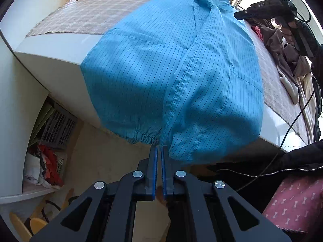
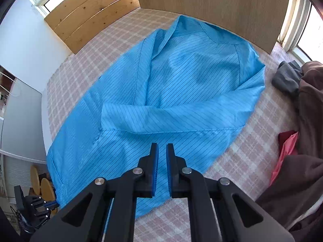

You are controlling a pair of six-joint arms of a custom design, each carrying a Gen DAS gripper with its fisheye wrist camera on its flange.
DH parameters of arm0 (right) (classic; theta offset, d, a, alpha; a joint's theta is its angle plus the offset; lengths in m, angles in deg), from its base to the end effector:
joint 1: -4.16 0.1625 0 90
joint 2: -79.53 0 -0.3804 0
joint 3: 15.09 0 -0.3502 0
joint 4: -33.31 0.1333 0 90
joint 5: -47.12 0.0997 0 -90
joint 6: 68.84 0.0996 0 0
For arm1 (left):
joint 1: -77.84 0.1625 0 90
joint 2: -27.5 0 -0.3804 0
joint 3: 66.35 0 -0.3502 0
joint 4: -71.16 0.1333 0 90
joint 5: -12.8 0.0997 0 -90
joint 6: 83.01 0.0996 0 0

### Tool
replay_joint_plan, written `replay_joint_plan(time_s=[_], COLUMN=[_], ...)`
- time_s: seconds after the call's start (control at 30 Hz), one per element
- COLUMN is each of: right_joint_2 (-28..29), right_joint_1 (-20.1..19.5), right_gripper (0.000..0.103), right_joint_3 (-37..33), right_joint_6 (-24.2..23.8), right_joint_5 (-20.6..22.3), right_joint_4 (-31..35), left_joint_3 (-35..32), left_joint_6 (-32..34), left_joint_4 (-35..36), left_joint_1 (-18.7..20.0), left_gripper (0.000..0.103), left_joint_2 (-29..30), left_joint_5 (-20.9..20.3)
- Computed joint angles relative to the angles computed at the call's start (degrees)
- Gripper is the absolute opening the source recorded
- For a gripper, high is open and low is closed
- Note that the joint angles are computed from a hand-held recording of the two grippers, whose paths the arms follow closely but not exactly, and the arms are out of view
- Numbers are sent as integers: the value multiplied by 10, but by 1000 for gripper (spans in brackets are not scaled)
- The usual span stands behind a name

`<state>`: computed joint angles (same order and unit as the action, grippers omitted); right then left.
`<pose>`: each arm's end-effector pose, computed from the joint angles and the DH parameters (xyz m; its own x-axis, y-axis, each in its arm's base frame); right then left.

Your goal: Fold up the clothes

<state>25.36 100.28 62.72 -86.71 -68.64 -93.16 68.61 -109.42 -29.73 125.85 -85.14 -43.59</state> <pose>0.1599 -0.6473 0.2652 -0.8302 -0.2975 0.4714 -0.3769 0.9227 -0.0813 -0.0331 -0.3184 0.2795 -0.7803 0.2480 -0.5741 0.3446 0.9366 -0.0638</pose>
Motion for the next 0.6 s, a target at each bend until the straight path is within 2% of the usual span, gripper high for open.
replay_joint_plan(time_s=[0.07, 0.1, 0.13, 0.2, 0.23, 0.3, 0.37, 0.4, 0.47, 0.5, 0.57, 0.6], right_joint_2=[2, 5, 12, 30, 36, 47, 54, 54, 54, 54, 57, 60], right_joint_1=[12, 18, 24, 37, 43, 54, 56, 55, 52, 50, 53, 55], right_gripper=[8, 8, 8, 8, 8, 9, 9, 9, 9, 9, 9, 9], right_joint_3=[31, 44, 54, 70, 79, 98, 89, 87, 88, 92, 97, 97], right_joint_6=[-17, -26, -33, -48, -55, -71, -61, -54, -46, -49, -46, -42], right_joint_5=[12, 18, 19, 20, 6, -27, -37, -37, -37, -40, -47, -51], right_joint_4=[16, 25, 27, 31, 16, -22, -8, -2, -4, -10, -25, -30], left_joint_3=[-3, -4, -15, -12, -13, -15, -18, -16, -24, -32, -43, -50], left_joint_6=[-4, -1, 25, 39, 49, 96, 132, 151, 156, 137, 134, 144], left_joint_4=[20, 6, -19, -33, -55, -121, -168, -191, -179, -143, -101, -91], left_joint_1=[7, 12, 33, 36, 38, 54, 63, 76, 96, 95, 108, 113], left_gripper=[3, 3, 3, 3, 1, 1, 2, 6, 8, 2, 0, 0], left_joint_2=[-9, 4, 23, 17, 26, 56, 76, 91, 131, 142, 146, 130], left_joint_5=[5, 4, 3, 2, -4, -38, -80, -95, -79, -58, -37, -45])
